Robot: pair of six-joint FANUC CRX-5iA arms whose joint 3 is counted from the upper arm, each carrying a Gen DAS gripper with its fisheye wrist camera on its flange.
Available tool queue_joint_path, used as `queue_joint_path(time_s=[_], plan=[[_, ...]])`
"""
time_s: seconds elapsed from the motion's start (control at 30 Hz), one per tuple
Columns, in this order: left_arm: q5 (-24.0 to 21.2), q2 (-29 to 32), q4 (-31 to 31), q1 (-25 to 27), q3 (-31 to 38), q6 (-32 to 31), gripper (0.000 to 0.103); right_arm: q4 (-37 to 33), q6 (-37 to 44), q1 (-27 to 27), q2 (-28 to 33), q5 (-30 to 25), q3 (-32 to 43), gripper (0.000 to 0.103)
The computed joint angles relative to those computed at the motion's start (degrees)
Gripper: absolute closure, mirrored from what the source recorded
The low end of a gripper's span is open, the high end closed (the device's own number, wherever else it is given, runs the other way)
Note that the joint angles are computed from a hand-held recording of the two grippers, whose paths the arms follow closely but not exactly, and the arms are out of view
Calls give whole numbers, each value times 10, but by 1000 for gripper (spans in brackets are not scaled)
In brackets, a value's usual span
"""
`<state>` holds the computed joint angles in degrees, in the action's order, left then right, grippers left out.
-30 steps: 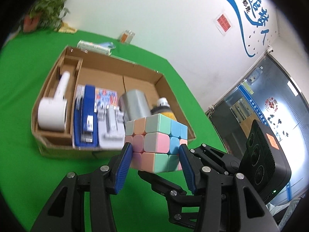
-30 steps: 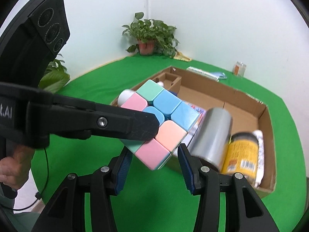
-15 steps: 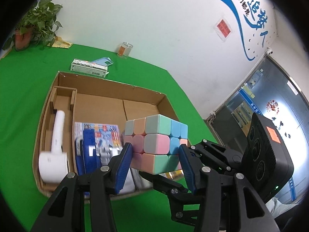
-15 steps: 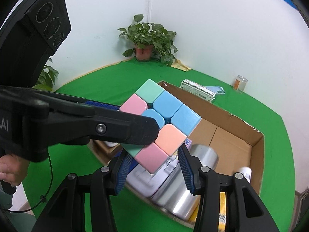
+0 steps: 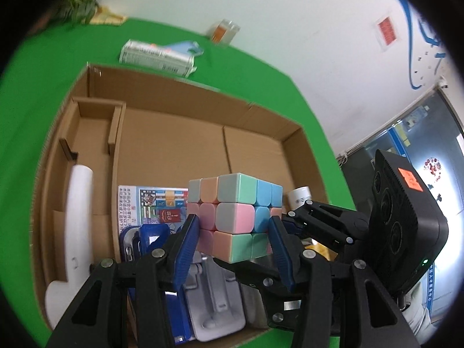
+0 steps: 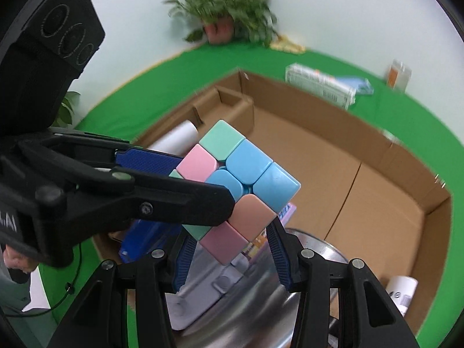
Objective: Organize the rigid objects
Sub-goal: 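Open both grippers and withdraw from the cube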
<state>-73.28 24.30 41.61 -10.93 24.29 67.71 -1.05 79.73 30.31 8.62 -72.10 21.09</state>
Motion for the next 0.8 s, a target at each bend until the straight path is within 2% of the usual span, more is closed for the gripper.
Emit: queue_joint_path(time_s=[0.1,0.17,0.3,0.43,0.5,0.53,0.57,0.6,0.63,0.67,0.7,0.73,0.77,0.8], plan=[[-1,13,5,0,3,14,56,12,-12,4,10,-5,-6,57],[3,16,0,1,5,21,62,18,-21,3,17,-8,-3,59],[-21,26,-16,2,23,18,67,31,-37,5,26,-17,-3,63],[-11,7,-9,7,0,11,67,35,-55,14,15,-15,-12,64],[15,-20,-10,9,-29,-5,67,64,-92,28,-15,9,-41,63],[34,-33,-12,9,-43,-14,67,92,-117,40,-38,28,-66,56],[73,-66,-12,11,-79,-35,67,116,-140,52,-63,50,-94,35],[101,-92,-7,13,-108,-55,67,135,-163,62,-90,73,-123,21],[135,-123,2,14,-144,-84,67,159,-199,74,-123,104,-161,0],[174,-157,6,13,-183,-109,60,198,-266,90,-168,145,-217,0],[223,-196,-1,10,-225,-121,43,218,-314,100,-194,161,-249,0],[261,-223,-13,6,-254,-118,32,241,-377,113,-222,172,-287,0],[327,-266,-34,-1,-301,-103,16,283,-450,134,-246,169,-329,0],[379,-297,-44,-10,-338,-94,14,326,-506,154,-259,154,-358,0]])
